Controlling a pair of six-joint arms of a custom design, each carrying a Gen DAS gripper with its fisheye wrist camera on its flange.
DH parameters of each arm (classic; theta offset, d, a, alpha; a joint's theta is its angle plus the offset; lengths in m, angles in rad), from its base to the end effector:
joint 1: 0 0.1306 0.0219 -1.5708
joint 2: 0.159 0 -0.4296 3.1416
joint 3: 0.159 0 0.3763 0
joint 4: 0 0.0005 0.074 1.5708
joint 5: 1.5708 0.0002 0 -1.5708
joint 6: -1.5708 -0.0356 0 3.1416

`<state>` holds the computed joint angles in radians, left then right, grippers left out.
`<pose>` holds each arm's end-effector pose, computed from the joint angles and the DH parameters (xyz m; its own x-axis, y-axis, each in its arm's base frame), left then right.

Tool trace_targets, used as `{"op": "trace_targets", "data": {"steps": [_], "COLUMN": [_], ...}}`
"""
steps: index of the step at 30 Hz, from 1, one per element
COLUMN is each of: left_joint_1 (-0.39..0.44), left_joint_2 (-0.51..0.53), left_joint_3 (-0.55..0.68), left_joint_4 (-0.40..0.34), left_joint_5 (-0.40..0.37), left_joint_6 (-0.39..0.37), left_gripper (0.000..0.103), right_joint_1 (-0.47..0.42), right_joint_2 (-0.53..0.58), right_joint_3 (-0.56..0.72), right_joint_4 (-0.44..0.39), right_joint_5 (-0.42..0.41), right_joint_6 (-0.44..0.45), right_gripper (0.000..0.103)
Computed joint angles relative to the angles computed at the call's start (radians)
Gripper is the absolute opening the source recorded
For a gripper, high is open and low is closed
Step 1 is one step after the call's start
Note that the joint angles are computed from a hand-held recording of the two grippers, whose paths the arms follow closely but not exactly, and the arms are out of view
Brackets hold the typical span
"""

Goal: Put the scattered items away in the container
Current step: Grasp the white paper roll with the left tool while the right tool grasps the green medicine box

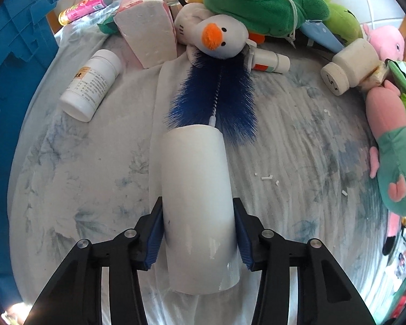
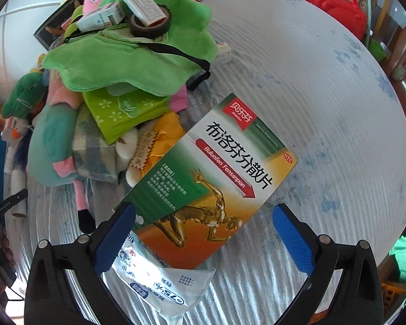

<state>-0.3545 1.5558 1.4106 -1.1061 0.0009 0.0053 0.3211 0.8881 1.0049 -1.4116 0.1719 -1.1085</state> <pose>0.4595 -0.1706 0.3972 -0.8922 0.3246 -0.3141 0.3427 0.9394 -0.0025 0.2017 0.0601 0.4415 -0.6459 0.7145 -0.2688 0.6982 0.6953 0.1705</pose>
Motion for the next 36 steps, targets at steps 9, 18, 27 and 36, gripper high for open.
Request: {"op": "trace_targets", "data": {"steps": [9, 18, 27, 36], "left_joint_1": [-0.006, 0.008, 0.033, 0.051], "left_joint_2": [-0.02, -0.017, -0.009, -0.031], "left_joint_3": [0.036, 0.084, 0.086, 0.099], "left_joint_4": [-0.015, -0.032, -0.007, -0.008], "left_joint_5": [0.012, 0.029, 0.054, 0.079], "left_joint_6": [-0.01, -0.019, -0.024, -0.013], "left_gripper": [0.045, 0.045, 0.045, 0.045], "right_joint_1": [-0.096, -0.11, -0.065, 0.001], "right_joint_2": [-0.029, 0.078, 0.07, 0.075], "right_joint_3": [-0.067, -0.015, 0.045, 0.142], "right_joint_4": [0.129, 0.049, -0.017, -0.088], "right_joint_5": [-0.06, -0.035, 0.042, 0.119], "right_joint_6": [-0.144, -0.115, -0.06, -0.11], "right_gripper": [0.103, 0.103, 0.094, 0.094]}}
